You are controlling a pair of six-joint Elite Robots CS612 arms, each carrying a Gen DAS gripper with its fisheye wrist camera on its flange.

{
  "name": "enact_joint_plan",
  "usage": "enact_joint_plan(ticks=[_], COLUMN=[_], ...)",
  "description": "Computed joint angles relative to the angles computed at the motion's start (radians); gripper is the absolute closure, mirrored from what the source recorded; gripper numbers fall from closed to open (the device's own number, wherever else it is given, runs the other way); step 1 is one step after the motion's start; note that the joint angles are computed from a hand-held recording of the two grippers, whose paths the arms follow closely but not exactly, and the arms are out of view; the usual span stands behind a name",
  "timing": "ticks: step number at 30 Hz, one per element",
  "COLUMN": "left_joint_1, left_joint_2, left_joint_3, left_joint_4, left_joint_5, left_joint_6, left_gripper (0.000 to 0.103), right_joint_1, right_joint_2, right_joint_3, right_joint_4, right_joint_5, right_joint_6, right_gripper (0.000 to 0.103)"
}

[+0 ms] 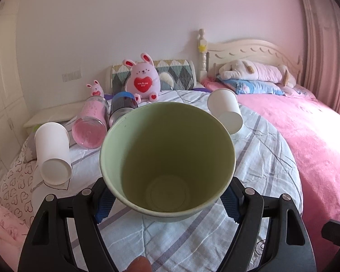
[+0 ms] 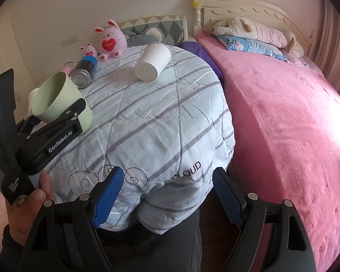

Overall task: Flip cup upright
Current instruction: 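Rotate the left gripper to turn the green cup opening up, lower it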

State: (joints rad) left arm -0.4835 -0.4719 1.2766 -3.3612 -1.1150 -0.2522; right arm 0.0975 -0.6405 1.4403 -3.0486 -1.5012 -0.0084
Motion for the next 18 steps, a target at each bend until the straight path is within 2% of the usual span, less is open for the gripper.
enact_joint_plan(ticks=[3, 9, 13, 18], left_joint_1=[-0.009, -0.014, -0.016, -0.028], left_joint_2=[0.006, 0.009, 0.005, -0.012], left_joint_3=[0.002, 0.007, 0.018, 0.06], left_joint_4=[-0.031, -0.107, -0.146, -0.249], left_joint_5=[0.05, 0.093, 0.101, 0.12], left_joint_6=[0.025, 0.071, 0.096, 0.148], left_gripper=[0.017, 0.002, 0.002, 0.0], right_joint_1=[0.004, 0.012, 0.015, 0.016], right_joint_2=[-0.003, -0.015, -0.023, -0.034], right_joint_3=[0.005, 0.02, 0.033, 0.052], right_joint_4=[-0.015, -0.045, -0.066, -0.113], right_joint_5=[-0.02, -0.03, -0.032, -0.02], right_joint_6=[-0.003, -0.013, -0.018, -0.018], right_gripper=[0.021, 0.021, 0.021, 0.021])
